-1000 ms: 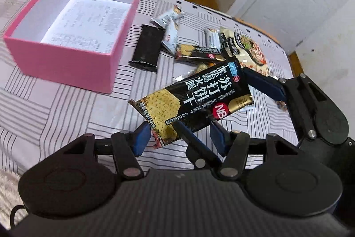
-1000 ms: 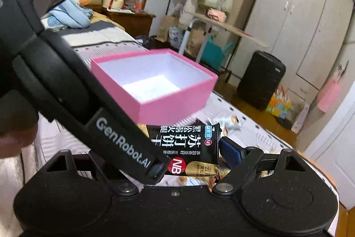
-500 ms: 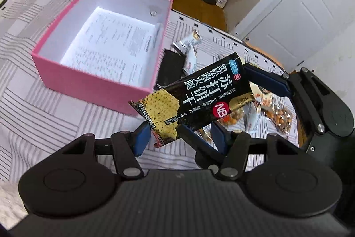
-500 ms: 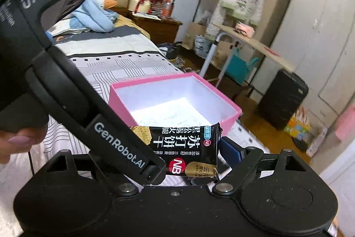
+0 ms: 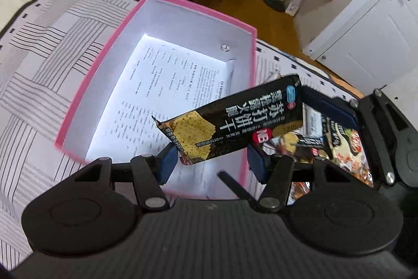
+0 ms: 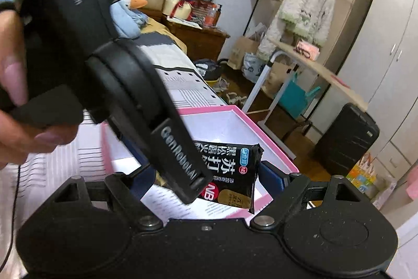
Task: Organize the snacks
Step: 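Carry the black cracker pack into the pink box and open the left tool, then grasp a white snack bar with the left tool while the right tool grasps another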
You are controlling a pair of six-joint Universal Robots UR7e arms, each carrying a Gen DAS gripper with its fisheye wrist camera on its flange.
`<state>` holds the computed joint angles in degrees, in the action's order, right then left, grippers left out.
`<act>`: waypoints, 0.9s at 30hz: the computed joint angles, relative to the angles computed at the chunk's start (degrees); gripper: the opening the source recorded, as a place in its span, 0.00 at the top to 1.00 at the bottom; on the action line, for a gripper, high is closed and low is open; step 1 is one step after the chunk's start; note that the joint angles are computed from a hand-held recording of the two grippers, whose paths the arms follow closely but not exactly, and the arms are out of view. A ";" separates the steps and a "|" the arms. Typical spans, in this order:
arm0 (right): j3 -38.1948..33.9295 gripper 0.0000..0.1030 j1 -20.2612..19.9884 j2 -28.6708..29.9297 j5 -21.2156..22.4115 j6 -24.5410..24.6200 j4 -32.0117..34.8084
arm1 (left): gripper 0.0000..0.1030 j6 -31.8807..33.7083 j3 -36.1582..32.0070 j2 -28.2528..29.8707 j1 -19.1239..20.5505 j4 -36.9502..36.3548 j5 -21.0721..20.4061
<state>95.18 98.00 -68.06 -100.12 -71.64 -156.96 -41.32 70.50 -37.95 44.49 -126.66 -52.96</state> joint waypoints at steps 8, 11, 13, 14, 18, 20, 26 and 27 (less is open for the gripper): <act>-10.76 0.15 -1.45 8.57 -0.84 5.48 7.10 | 0.45 0.71 -11.57 6.94 5.94 4.74 -3.19; -12.87 0.14 -1.90 10.63 -1.91 5.89 7.98 | 0.45 0.29 -15.24 9.33 7.61 6.42 -4.73; -13.45 0.14 -2.15 11.42 -2.85 6.59 8.04 | 0.40 -0.08 -16.70 10.59 8.20 6.86 -4.47; -13.64 0.14 -2.13 11.72 -3.64 7.03 7.83 | 0.39 -0.83 -17.21 11.06 8.35 7.39 -4.04; -10.52 0.13 -2.26 9.71 -3.58 5.49 3.98 | 0.34 0.90 -15.45 10.75 7.78 5.07 -1.80; -9.68 0.13 -2.72 7.56 -1.80 6.10 5.22 | 0.29 2.95 -12.46 9.39 7.18 1.14 -1.10; -5.82 0.13 -3.58 -0.07 1.86 8.17 6.60 | 0.26 8.72 -4.22 4.24 4.73 -8.96 -3.08; -5.41 0.13 -3.58 -1.17 1.80 8.20 6.84 | 0.26 9.59 -3.49 3.67 4.20 -9.71 -2.79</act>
